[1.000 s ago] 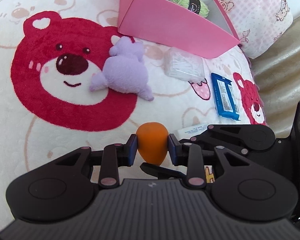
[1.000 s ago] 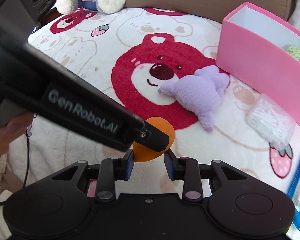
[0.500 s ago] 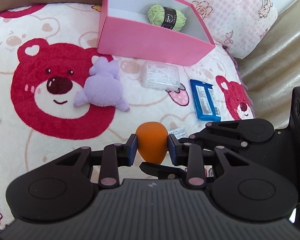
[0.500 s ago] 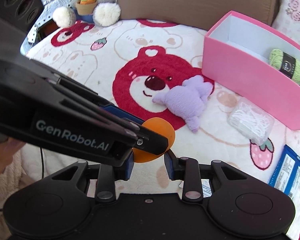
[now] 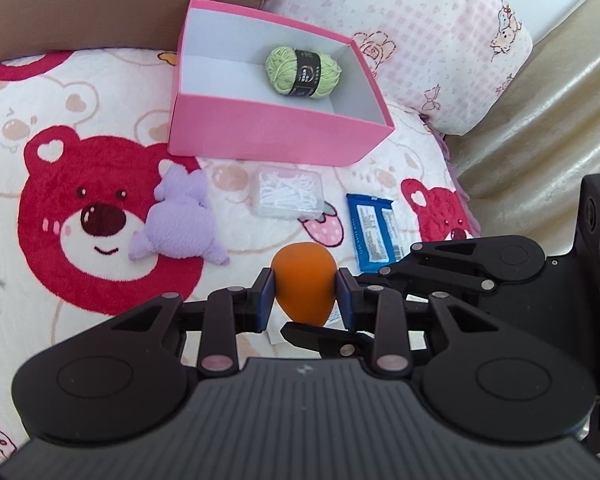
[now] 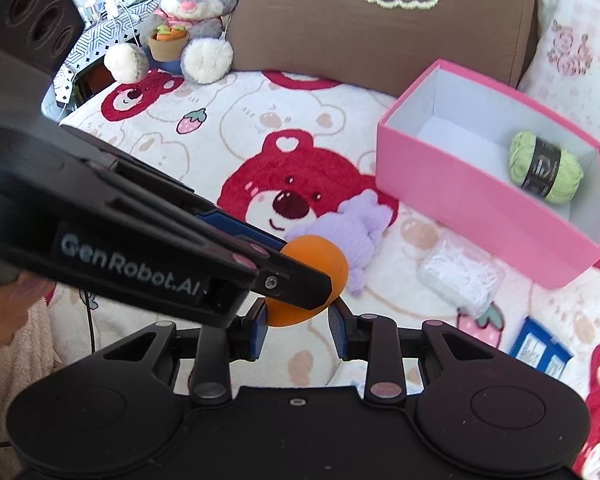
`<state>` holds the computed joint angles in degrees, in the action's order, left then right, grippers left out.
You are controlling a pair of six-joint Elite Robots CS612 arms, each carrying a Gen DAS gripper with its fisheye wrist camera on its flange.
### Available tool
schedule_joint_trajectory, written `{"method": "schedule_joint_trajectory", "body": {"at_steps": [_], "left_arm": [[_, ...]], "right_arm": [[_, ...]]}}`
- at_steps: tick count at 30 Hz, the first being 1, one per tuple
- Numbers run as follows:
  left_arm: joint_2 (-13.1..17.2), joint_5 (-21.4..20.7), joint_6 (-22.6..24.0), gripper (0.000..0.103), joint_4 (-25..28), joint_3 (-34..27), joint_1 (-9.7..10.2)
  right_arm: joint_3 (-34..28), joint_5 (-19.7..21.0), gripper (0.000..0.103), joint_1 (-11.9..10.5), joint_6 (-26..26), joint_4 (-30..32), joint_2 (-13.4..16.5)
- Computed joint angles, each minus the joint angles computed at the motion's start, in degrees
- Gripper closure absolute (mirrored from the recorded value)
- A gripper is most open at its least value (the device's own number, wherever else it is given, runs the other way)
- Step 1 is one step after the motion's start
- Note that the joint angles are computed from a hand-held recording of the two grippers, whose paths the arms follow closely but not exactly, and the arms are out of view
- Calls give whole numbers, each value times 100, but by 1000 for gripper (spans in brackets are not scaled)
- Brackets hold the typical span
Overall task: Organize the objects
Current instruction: 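Lift the orange sponge with the left gripper toward the pink box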
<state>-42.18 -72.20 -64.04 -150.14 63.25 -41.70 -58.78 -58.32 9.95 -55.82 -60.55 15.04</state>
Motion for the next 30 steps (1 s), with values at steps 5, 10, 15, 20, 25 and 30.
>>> {"method": "schedule_joint_trajectory", "body": {"at_steps": [5,10,15,20,25,30], "left_arm": [[20,67,106,72,196,-236,38],[74,160,257,72,365,-500,82],[144,199,414,72,406,-740,144],[253,226,542,72,577,-1055,225],[438,238,614,72,958,-1512,321],[646,327,685,71,1134,-1932,431]], "right_arm": [[220,83,66,-16,-78,-210,-163],[435,160,66,-25,-102,-516,-299],[732,229,66,-36,-128,-825,-471],[1142,287,66,-31,-121,-1139,-675],[1784,252,66,4,42,-1424,-979],[2616,284,66,37,418,-1923,-1359]]}}
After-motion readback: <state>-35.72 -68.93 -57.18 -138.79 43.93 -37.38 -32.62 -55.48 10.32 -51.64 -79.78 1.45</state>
